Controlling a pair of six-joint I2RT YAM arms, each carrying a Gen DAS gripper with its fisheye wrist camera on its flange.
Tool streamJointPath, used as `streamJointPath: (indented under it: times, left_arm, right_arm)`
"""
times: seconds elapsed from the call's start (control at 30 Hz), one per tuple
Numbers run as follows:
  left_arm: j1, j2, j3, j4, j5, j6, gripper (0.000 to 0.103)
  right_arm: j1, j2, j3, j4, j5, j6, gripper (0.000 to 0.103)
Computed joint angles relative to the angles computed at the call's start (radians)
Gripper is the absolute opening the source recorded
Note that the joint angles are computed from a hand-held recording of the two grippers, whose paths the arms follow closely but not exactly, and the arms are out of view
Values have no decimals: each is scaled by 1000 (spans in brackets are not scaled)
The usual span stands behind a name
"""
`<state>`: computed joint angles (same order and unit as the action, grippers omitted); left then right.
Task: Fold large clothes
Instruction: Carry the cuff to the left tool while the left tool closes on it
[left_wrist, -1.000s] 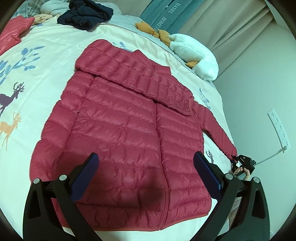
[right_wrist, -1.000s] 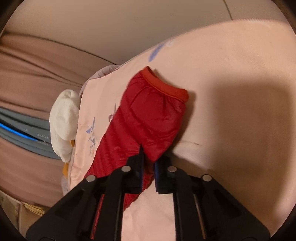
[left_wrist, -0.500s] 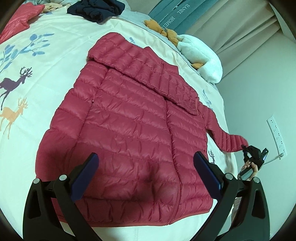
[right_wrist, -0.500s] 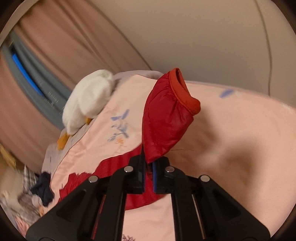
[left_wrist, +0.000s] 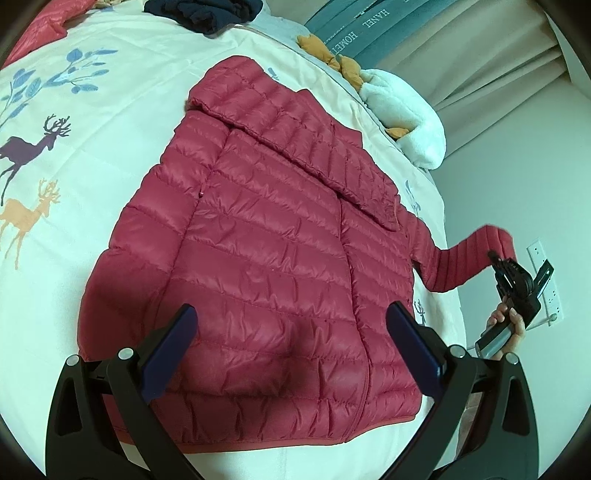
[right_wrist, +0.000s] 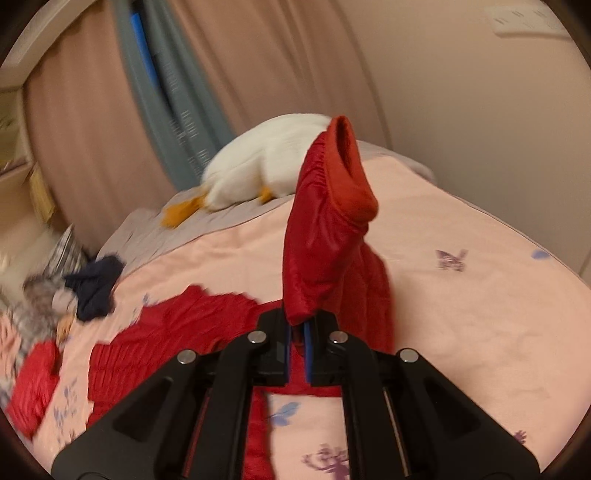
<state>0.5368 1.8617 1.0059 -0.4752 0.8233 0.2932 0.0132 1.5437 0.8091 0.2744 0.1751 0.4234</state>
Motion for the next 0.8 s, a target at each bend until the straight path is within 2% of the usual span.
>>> streamJointPath:
  times: [0.17,0.43,0.8]
  left_arm:
    - [-31,10,37,-8,6,-14,102]
    - [-145,72,171,-36,61,-94,102]
    - [-312,337,537,-188,222,-274,102]
  right_arm:
    - [132,32,41,-9,39,-72,5]
    - [309,207,159,1,82,-184,5]
    - [443,443,296,-37,75,-293,5]
